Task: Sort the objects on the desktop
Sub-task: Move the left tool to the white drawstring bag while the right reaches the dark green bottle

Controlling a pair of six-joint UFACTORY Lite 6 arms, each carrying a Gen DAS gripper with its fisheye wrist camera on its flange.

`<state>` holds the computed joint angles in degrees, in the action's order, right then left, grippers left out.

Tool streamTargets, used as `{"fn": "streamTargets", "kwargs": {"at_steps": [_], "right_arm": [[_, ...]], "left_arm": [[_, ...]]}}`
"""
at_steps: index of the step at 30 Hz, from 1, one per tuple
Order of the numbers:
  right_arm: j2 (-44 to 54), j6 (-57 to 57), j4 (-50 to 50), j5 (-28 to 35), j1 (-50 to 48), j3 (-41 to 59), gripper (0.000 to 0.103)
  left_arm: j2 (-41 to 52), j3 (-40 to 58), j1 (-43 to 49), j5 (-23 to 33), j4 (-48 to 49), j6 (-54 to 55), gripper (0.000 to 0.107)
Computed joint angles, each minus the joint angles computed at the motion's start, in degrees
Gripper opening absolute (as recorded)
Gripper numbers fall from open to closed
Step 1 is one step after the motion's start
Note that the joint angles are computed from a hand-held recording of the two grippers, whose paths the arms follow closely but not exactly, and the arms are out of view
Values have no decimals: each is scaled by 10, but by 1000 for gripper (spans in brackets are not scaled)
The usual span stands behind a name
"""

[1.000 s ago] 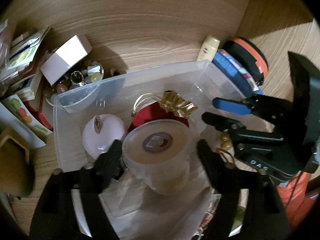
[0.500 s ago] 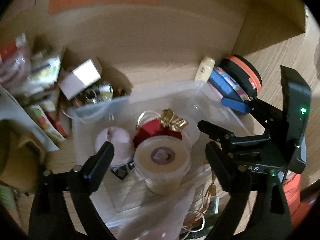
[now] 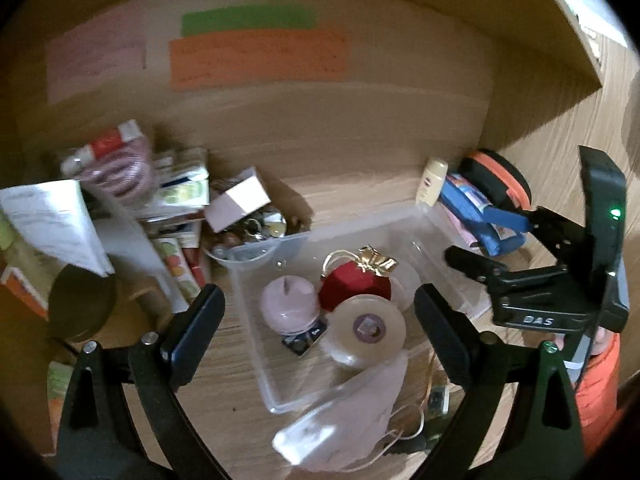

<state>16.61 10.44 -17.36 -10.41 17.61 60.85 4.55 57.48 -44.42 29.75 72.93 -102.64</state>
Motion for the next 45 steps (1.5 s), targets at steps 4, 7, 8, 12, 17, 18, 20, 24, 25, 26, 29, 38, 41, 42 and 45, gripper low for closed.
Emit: {"fn": "streamTargets", "kwargs": {"at_steps": [4, 7, 8, 12, 17, 18, 20, 24, 25, 26, 29, 38, 41, 42, 45], "right_arm": [[-82, -133, 140, -14, 23, -69, 94], [-136, -189, 202, -27, 39, -119, 99], [-155, -231, 247, -31, 48, -137, 99], [-201, -312, 345, -45, 77, -191, 100], [-240, -403, 463, -71, 126, -257, 100], [-236, -400, 466, -78, 133, -262, 100], [-236, -398, 477, -88, 150, -278, 100], [-231, -343, 444, -97, 167, -306, 100], [-228, -333, 439, -101, 170, -312, 100], [-226, -324, 434, -104, 173, -318, 100], [-213, -288, 411, -111, 180, -332, 100], [-166, -213, 342, -137, 195, -359, 100], [-146, -162, 279, -135, 186, -357, 100], [-139, -142, 255, -132, 183, -353, 99], [-111, -93, 188, -120, 175, -337, 98]], "left_arm": [[-47, -42, -26, 42, 18, -34, 99], [-77, -68, -47, 64, 17, -46, 99], [-91, -81, -57, 72, 19, -54, 99], [-120, -118, -93, 104, 23, -78, 101], [-131, -158, -126, 118, 12, -105, 101], [-129, -161, -130, 118, 11, -110, 101], [-126, -174, -138, 114, 14, -127, 101], [-115, -193, -143, 98, 24, -165, 101], [-113, -199, -145, 95, 28, -177, 101], [-109, -205, -143, 85, 36, -192, 101], [-93, -218, -137, 59, 57, -231, 101], [4, -217, -95, -34, 170, -348, 101], [38, -204, -82, -50, 189, -366, 101], [46, -202, -73, -61, 204, -378, 101], [65, -194, -48, -93, 253, -414, 101]]}}
